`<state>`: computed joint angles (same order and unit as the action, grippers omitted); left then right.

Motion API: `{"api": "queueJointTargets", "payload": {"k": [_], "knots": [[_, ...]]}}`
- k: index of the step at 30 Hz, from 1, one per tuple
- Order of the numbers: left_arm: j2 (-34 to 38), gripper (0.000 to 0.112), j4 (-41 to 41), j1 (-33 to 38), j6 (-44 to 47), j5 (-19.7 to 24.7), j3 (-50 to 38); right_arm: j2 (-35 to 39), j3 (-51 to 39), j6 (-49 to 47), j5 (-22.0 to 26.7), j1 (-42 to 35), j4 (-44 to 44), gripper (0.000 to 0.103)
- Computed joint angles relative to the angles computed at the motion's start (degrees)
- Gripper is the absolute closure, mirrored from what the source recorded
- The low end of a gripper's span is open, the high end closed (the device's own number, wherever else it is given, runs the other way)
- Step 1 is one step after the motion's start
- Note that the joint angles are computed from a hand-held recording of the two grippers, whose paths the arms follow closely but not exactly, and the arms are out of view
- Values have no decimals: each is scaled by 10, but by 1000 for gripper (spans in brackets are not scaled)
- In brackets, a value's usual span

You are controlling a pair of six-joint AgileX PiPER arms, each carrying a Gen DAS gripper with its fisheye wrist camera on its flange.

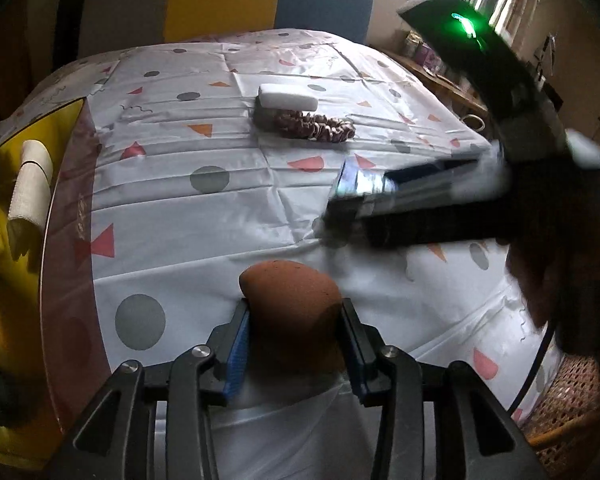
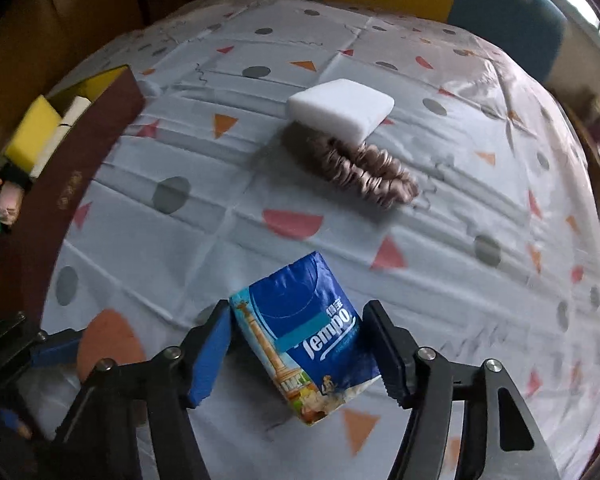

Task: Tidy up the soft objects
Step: 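Grasp the blue Tempo tissue pack with right tool while left tool holds brown sponge, then carry the brown sponge into the gold tray and open the left tool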

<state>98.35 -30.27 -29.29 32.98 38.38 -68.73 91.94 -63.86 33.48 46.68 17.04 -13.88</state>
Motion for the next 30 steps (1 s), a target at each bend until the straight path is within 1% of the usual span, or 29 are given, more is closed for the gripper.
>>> {"api": "queueJointTargets", "payload": {"k": [2, 3, 4, 5, 6, 8, 10, 13, 16, 18, 20, 22, 25, 27, 30], "knots": [[-13, 73, 18, -10, -9, -9, 5, 4, 22, 45, -15, 16, -27, 37], [-19, 73, 22, -12, -10, -8, 6, -11, 50, 66, -50, 5, -12, 36], [-27, 73, 23, -12, -9, -9, 10, -20, 61, 65, -64, -2, -2, 37], [-37, 73, 19, -11, -5, -8, 14, -18, 57, 43, -59, -5, 8, 37], [-45, 73, 19, -9, -5, -4, 17, -20, 60, 39, -63, -7, 11, 37], [-66, 73, 17, -2, -6, 7, 21, -28, 75, 66, -76, 2, -13, 37], [-88, 73, 5, 9, 2, 17, 25, -36, 82, 85, -69, 15, -36, 41], [-124, 73, -19, 33, 22, 39, 28, -34, 81, 90, -71, 23, -52, 42], [-157, 73, -50, 74, 49, 69, 24, -33, 80, 91, -71, 26, -63, 44], [-165, 73, -63, 104, 54, 90, 14, -35, 82, 94, -70, 31, -70, 45], [-169, 73, -74, 142, 56, 111, 2, -37, 85, 83, -78, 23, -58, 44], [-162, 73, -89, 194, 58, 135, -18, -36, 84, 83, -77, 22, -58, 44], [-139, 73, -87, 255, 53, 144, -47, -34, 83, 88, -74, 27, -66, 45], [-104, 73, -73, 293, 32, 155, -77, -31, 81, 88, -76, 30, -70, 48], [-49, 73, -56, 326, -3, 184, -119, -30, 78, 85, -74, 31, -70, 49]]}}
